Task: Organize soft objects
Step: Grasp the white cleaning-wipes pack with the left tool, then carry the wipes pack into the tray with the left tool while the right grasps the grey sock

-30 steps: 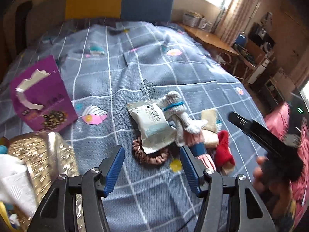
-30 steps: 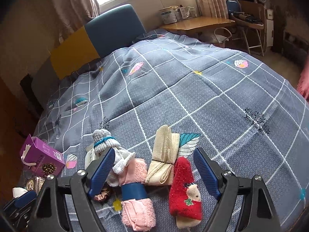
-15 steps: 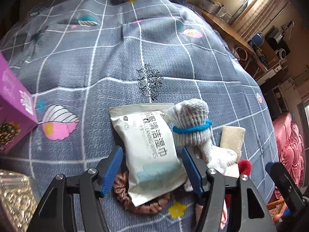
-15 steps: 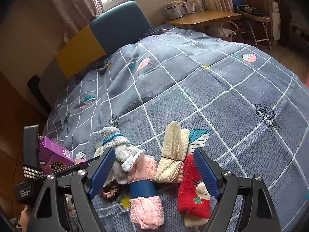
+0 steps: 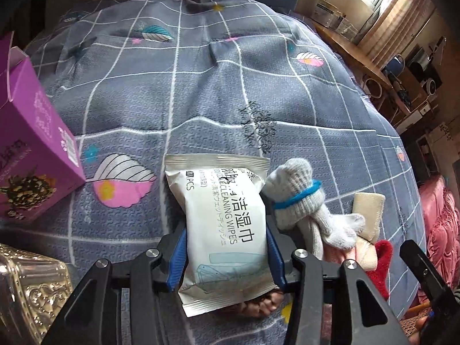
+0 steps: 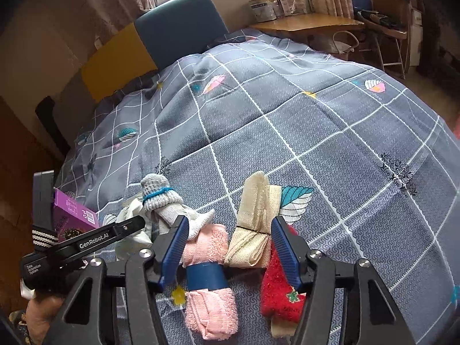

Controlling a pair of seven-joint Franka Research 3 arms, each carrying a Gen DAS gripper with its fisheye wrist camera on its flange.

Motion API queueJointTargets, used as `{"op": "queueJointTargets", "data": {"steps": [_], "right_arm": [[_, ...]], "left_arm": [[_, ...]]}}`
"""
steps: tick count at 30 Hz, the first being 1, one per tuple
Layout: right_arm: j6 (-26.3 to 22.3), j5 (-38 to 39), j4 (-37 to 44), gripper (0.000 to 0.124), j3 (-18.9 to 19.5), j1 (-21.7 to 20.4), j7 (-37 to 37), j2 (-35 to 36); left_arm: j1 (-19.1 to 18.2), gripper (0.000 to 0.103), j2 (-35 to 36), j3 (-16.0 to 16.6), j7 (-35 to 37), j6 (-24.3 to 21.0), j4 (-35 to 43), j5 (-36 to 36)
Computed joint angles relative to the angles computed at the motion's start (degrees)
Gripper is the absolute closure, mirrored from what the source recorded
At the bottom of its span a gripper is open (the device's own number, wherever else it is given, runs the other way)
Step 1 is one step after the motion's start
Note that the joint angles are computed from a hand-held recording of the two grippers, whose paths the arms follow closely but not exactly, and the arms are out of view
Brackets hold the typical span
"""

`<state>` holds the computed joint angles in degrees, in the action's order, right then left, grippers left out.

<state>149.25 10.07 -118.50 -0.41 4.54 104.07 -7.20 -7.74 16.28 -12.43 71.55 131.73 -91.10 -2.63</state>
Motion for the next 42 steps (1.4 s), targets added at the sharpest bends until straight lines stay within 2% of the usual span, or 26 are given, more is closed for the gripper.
{"op": "queueJointTargets", "data": {"steps": [4, 11, 15, 18, 20, 21, 22, 27, 31, 36, 39, 42], "right_arm": [[-3.84, 3.21, 3.15, 0.063, -0.31, 1.06, -4.5, 2.5], [-8.69, -0.99, 13.95, 0.063, 0.76, 2.9, -12.99, 11.5], [-10.81, -0.34, 18.73, 0.063, 1.01, 3.94, -18.29, 16.48], [-10.56, -1.56, 19.97, 0.063, 0.62, 4.86, -17.98, 18.75], [-10.39, -3.14, 20.3, 0.067, 0.26, 5.44, -17.7, 19.62], [-10.25, -3.98, 20.45, 0.077, 0.06, 5.72, -17.38, 19.97], [-10.15, -4.25, 20.56, 0.081, -0.05, 5.8, -17.22, 20.25], [-9.96, -3.7, 21.39, 0.086, -0.14, 5.84, -16.68, 21.42], [-9.81, -3.03, 21.79, 0.085, -0.15, 5.8, -16.15, 22.0], [-9.73, -2.95, 21.97, 0.084, -0.19, 5.9, -15.83, 22.4], [-10.09, -3.25, 22.18, 0.084, -0.31, 6.02, -15.46, 22.53], [-11.15, -6.65, 23.15, 0.083, -0.84, 7.12, -14.01, 23.18]], "left_arm": [[-0.09, 0.055, -1.56, 0.47, -0.85, -0.33, -1.79, 1.38], [-0.33, 0.055, -4.0, 0.62, 0.14, 0.27, -1.92, 2.81], [-0.51, 0.055, -2.48, 0.79, 0.79, -1.04, 3.67, 3.82], [-0.33, 0.055, 0.14, 1.01, 1.1, -2.48, 10.43, 3.94], [0.06, 0.055, 2.0, 1.55, 0.69, -3.44, 15.12, 4.35], [0.36, 0.055, 2.88, 2.04, 0.19, -4.06, 17.67, 4.87], [0.68, 0.055, 3.59, 2.65, -0.37, -4.43, 19.78, 5.68], [3.74, 0.055, 3.07, 6.2, -3.62, -4.42, 23.05, 10.82], [8.11, 0.055, -2.41, 8.51, -6.02, -1.82, 15.8, 13.53], [14.12, 0.055, -14.57, 10.39, -5.71, 4.06, -3.31, 10.86], [16.19, 0.055, -22.58, 11.91, -4.5, 7.18, -15.43, 8.23], [16.91, 0.055, -30.52, 13.74, -2.33, 10.16, -26.14, 5.5]]}}
